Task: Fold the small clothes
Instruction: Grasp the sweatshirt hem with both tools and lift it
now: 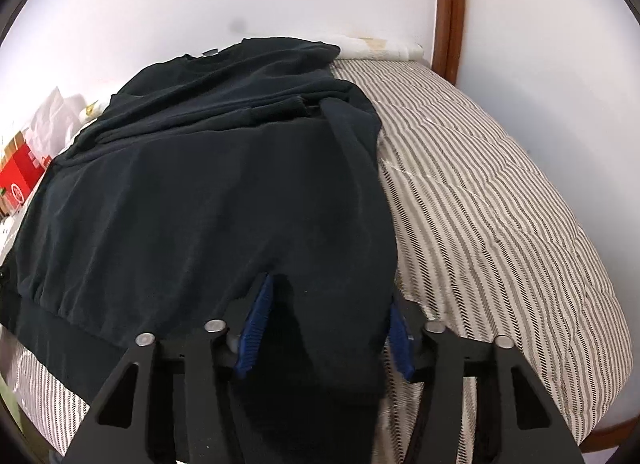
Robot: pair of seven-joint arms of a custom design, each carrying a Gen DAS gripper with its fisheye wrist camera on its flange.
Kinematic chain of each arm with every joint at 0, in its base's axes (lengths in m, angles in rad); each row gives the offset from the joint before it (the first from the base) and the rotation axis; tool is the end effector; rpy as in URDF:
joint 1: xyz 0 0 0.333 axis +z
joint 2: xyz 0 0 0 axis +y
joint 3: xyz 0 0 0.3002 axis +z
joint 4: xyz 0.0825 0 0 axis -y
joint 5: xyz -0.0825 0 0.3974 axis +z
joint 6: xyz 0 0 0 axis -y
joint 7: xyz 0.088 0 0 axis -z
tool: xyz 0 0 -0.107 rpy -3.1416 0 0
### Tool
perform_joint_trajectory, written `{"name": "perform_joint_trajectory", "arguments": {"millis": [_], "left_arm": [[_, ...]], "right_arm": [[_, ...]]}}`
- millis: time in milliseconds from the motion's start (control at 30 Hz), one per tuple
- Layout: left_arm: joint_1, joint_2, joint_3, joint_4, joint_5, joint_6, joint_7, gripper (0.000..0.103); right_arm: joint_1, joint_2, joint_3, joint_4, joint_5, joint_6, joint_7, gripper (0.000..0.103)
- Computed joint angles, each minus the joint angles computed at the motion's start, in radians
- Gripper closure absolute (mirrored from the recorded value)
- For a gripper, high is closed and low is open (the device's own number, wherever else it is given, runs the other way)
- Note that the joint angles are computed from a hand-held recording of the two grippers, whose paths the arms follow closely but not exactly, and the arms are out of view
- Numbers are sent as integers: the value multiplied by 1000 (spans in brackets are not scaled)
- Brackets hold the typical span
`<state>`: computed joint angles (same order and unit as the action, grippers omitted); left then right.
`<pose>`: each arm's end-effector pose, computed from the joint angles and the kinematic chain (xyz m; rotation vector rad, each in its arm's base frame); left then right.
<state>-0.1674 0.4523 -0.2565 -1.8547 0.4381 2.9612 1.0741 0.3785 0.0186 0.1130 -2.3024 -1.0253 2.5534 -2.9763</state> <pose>0.6211 -0.2926 0.3372 -1.6316 2.1393 -0.8354 0.4712 0.2656 0.3324 -1.4250 2.2209 -0.7473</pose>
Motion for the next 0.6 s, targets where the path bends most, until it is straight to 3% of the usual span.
{"name": "perform_joint_trajectory", "arguments": {"millis": [133,200,367,600], "left_arm": [[140,27,-147,9,-160,-10,103,94],[155,16,-159,-10,-195,3,116,95],[176,-53,-166,-106,-215,85,116,96],[351,-119,-335,-227,-288,162,178,96]], "right_arm": [[8,14,4,27,7,-37,-14,86],[15,20,6,40,7,-66,-11,93],[29,-24,14,7,-27,-84,56,95],[17,-144,46,-103,-96,-32,180,95]]}}
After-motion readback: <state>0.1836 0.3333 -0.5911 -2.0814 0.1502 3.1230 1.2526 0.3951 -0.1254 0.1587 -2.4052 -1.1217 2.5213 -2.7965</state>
